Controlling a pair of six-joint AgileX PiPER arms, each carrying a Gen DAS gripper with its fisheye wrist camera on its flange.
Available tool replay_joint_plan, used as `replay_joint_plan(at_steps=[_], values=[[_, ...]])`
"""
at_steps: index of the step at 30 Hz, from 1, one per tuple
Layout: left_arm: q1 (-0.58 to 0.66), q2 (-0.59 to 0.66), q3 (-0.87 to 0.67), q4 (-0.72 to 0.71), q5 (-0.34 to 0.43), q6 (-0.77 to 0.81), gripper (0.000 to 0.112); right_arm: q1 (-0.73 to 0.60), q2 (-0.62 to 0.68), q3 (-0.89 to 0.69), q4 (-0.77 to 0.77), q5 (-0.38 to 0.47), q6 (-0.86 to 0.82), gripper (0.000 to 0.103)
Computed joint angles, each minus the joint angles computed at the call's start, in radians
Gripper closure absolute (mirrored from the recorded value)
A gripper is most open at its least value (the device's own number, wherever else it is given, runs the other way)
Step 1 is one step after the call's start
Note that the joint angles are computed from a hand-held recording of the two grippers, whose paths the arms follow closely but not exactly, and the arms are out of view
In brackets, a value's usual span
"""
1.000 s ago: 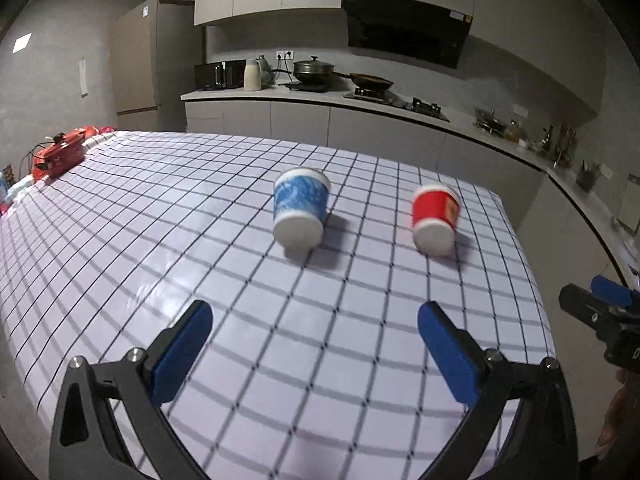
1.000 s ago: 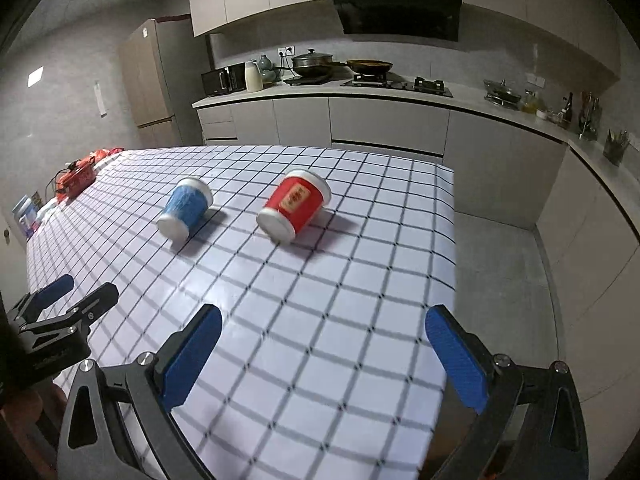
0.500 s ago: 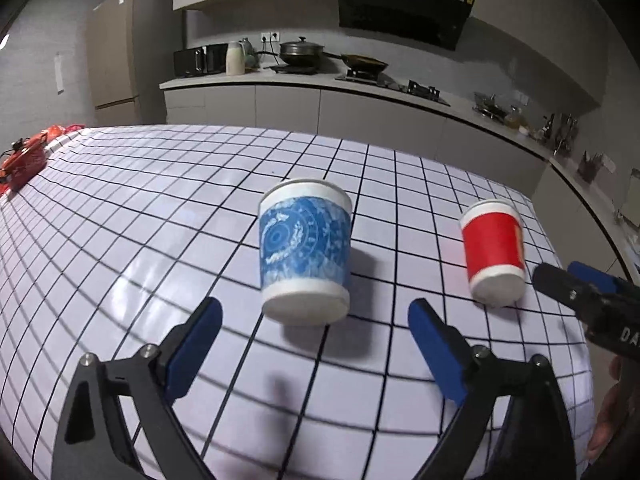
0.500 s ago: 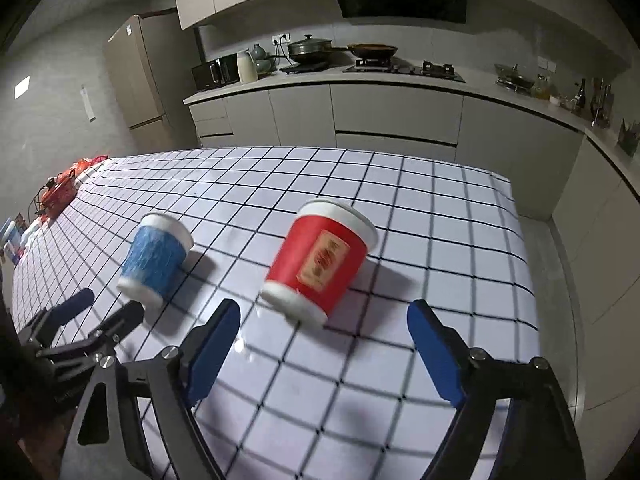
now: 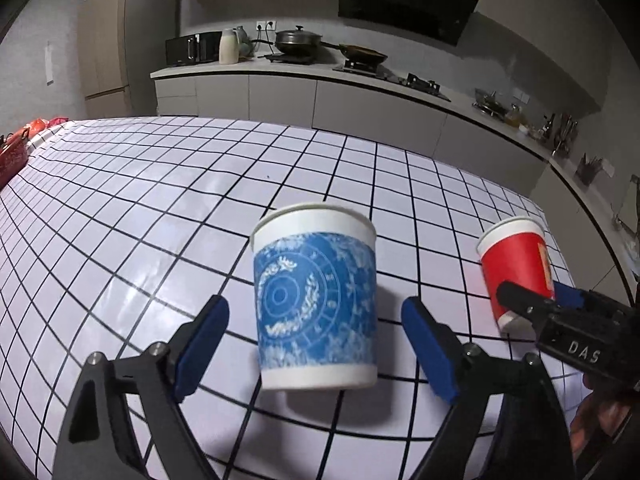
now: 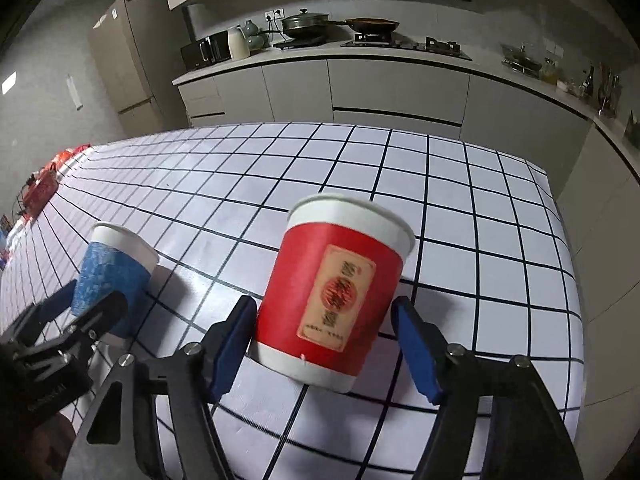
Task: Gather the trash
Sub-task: 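Grasp the blue patterned paper cup with the left tool while the right tool grasps the red paper cup, then carry both paper cups over the black bin and open both tools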
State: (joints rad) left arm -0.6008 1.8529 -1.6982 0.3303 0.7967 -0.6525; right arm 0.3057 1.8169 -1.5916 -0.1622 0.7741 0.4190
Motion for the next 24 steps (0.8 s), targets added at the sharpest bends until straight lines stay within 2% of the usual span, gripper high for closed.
replay_joint_plan(at_steps=[7, 11, 16, 17, 18, 24], values=[[0.002, 0.059, -0.069, -0.022, 0.052, 0.060, 0.024, 0.007, 0.028, -0.009, -0.036, 0.018, 0.000, 0.036], [0.014, 0.073, -0.085, -0.046, 0.064, 0.082, 0.032, 0.012, 0.062, -0.050, -0.070, 0.047, 0.020, 0.036], [0.018, 0.104, -0.132, -0.071, 0.103, 0.129, 0.035, 0.000, 0.092, -0.101, -0.063, 0.065, 0.000, 0.036], [0.022, 0.106, -0.136, -0.086, 0.105, 0.141, 0.045, -0.007, 0.099, -0.111, -0.053, 0.068, -0.011, 0.036], [0.024, 0.101, -0.127, -0.090, 0.098, 0.142, 0.048, -0.013, 0.105, -0.120, -0.038, 0.073, -0.021, 0.042], [0.013, 0.035, -0.052, -0.081, 0.041, 0.127, 0.051, -0.005, 0.045, -0.055, -0.046, 0.041, -0.013, 0.044]])
